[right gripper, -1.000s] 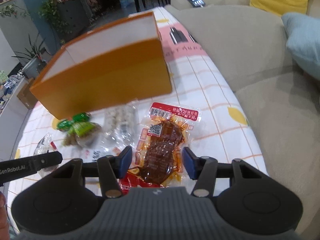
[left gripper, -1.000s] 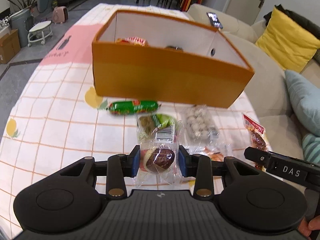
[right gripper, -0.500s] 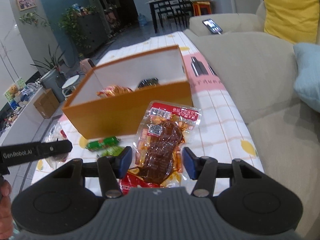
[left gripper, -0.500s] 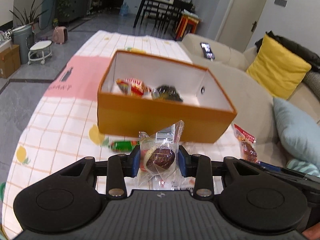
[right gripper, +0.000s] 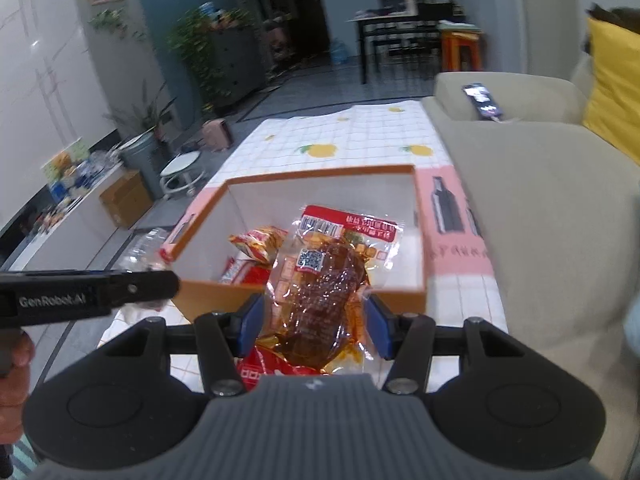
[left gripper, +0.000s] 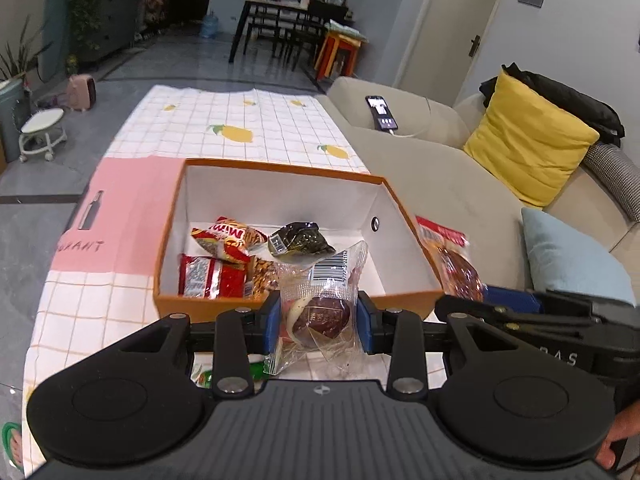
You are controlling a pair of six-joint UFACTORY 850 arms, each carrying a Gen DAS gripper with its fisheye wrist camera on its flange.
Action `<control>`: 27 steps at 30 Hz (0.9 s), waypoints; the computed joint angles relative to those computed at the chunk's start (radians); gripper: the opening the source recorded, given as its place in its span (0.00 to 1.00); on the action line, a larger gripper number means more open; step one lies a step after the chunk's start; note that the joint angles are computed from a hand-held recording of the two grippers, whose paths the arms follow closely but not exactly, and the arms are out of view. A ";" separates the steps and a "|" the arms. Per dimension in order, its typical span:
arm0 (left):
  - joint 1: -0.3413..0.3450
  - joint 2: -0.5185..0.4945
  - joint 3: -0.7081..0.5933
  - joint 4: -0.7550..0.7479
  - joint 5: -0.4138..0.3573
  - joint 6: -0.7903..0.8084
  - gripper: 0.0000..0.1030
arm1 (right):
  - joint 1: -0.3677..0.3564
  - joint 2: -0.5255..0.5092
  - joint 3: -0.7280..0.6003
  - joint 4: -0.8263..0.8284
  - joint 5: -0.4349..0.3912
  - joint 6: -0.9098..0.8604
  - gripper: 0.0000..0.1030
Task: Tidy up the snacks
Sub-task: 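Carry both packs into the orange box and open both grippers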
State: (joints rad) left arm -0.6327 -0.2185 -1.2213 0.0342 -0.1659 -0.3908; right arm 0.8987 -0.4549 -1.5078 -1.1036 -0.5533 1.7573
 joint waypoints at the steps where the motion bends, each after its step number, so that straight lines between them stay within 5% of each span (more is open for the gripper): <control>1: 0.009 -0.017 -0.025 -0.094 -0.019 0.097 0.41 | -0.019 -0.012 -0.026 0.052 0.022 -0.069 0.51; 11: 0.058 -0.215 -0.296 -0.273 -0.228 0.321 0.41 | -0.146 -0.179 -0.308 0.607 -0.010 -0.783 0.51; 15: 0.073 -0.340 -0.455 -0.306 -0.389 0.361 0.41 | -0.181 -0.282 -0.459 0.779 -0.114 -1.020 0.51; 22: 0.080 -0.490 -0.628 -0.222 -0.535 0.335 0.41 | -0.228 -0.481 -0.750 0.987 -0.336 -1.326 0.52; 27: 0.079 -0.570 -0.728 -0.184 -0.623 0.335 0.41 | -0.227 -0.625 -0.977 0.982 -0.491 -1.437 0.52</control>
State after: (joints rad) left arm -0.5532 -0.7890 -1.9495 -0.1494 -0.7893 -0.0554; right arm 0.6712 -1.0803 -2.4847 -0.1213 -1.0446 0.3205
